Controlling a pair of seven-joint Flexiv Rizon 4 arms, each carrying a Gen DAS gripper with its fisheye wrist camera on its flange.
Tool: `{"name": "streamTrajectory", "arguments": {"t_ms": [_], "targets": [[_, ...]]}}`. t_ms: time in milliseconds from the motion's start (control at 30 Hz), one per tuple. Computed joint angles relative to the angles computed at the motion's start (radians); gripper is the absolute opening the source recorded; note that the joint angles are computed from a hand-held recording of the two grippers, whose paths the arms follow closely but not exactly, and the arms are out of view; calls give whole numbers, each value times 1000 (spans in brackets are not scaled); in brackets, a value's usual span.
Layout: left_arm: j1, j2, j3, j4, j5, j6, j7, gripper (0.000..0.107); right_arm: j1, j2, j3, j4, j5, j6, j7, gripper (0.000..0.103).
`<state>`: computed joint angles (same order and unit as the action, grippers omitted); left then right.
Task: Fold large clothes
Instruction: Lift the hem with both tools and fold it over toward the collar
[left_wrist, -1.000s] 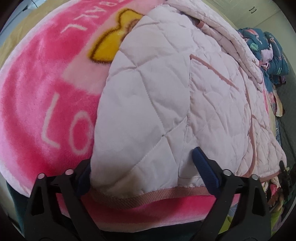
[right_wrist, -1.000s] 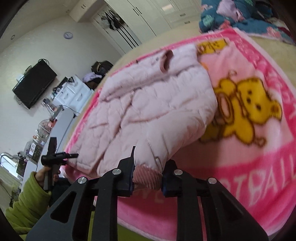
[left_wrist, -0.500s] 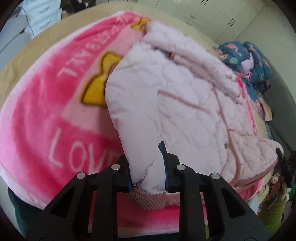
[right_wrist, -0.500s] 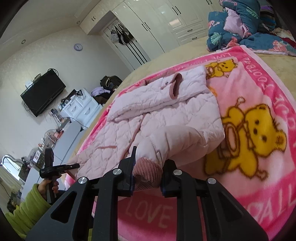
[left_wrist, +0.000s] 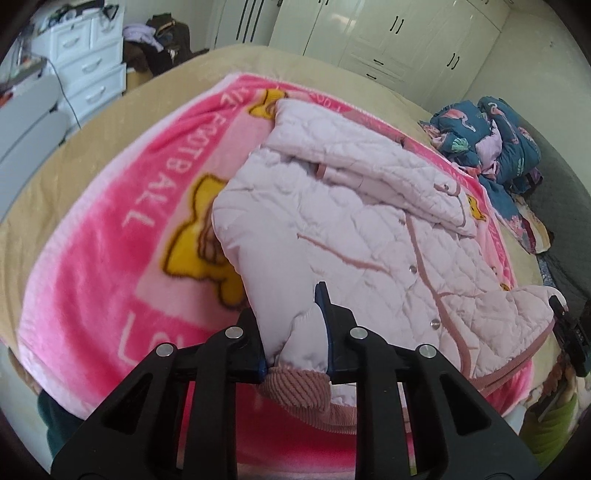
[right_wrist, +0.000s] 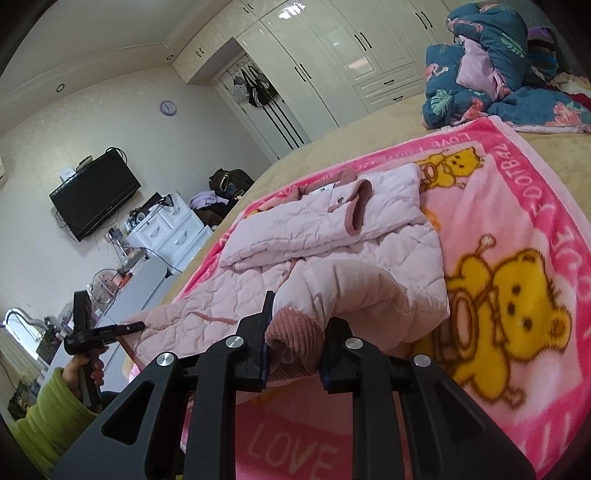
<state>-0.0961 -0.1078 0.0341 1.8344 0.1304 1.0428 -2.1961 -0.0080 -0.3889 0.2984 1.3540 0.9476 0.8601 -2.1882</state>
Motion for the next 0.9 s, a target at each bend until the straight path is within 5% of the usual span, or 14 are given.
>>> {"name": "streamTrajectory", "arguments": {"t_ms": [467, 900], "targets": [[-29, -40, 1, -175, 122, -112, -61, 13, -18, -37, 9, -89, 23, -19, -21, 18], [-23, -87, 11, -268, 117, -107, -23, 13, -3, -92, 21, -180, -2, 23, 10, 18]]}}
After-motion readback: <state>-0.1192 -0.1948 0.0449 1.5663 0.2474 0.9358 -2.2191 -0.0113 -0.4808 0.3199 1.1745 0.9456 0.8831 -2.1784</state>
